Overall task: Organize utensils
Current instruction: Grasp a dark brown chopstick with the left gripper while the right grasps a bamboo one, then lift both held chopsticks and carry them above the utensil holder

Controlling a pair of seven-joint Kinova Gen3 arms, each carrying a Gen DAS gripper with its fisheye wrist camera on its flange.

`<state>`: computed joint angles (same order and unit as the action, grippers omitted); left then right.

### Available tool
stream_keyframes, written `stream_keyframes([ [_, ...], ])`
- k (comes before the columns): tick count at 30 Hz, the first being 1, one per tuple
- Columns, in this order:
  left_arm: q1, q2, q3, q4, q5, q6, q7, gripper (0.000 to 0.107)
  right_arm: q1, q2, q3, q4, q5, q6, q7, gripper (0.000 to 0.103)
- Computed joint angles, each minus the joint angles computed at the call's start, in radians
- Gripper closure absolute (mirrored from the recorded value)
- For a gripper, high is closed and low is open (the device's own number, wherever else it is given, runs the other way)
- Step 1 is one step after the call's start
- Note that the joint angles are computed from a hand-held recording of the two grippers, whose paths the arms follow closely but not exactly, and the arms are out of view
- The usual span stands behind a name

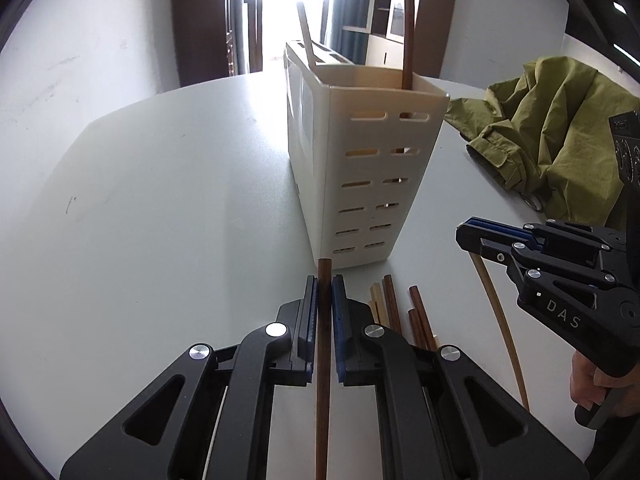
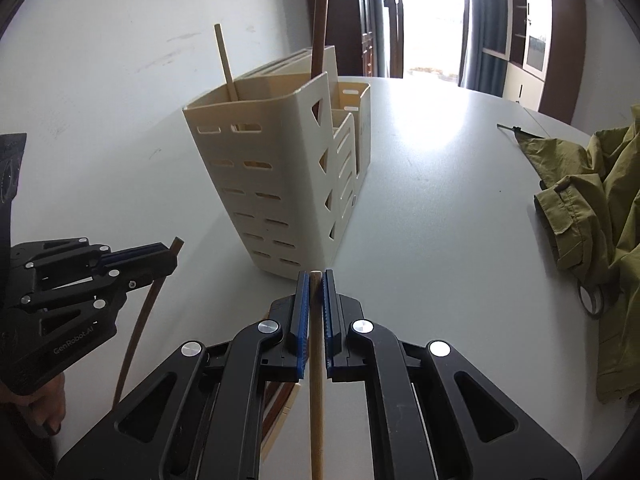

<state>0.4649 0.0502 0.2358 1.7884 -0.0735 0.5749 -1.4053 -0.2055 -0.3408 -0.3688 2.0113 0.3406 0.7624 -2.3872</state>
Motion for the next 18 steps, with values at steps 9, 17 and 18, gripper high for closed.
stream_keyframes([
  [9,-0.01,-0.1,0.017,0.041,-0.021,-0.058,0.044,0.101,0.028,-0.065,-0.001,-0.007,-0.006,-0.05,0.033,0.096],
  [17,-0.054,-0.184,0.066,0.072,-0.09,-0.114,0.134,0.101,0.099,-0.133,-0.033,-0.028,-0.024,-0.071,0.067,0.096],
  [18,-0.056,-0.192,0.064,0.074,-0.082,-0.12,0.129,0.101,0.113,-0.143,-0.044,-0.03,-0.021,-0.074,0.068,0.096],
])
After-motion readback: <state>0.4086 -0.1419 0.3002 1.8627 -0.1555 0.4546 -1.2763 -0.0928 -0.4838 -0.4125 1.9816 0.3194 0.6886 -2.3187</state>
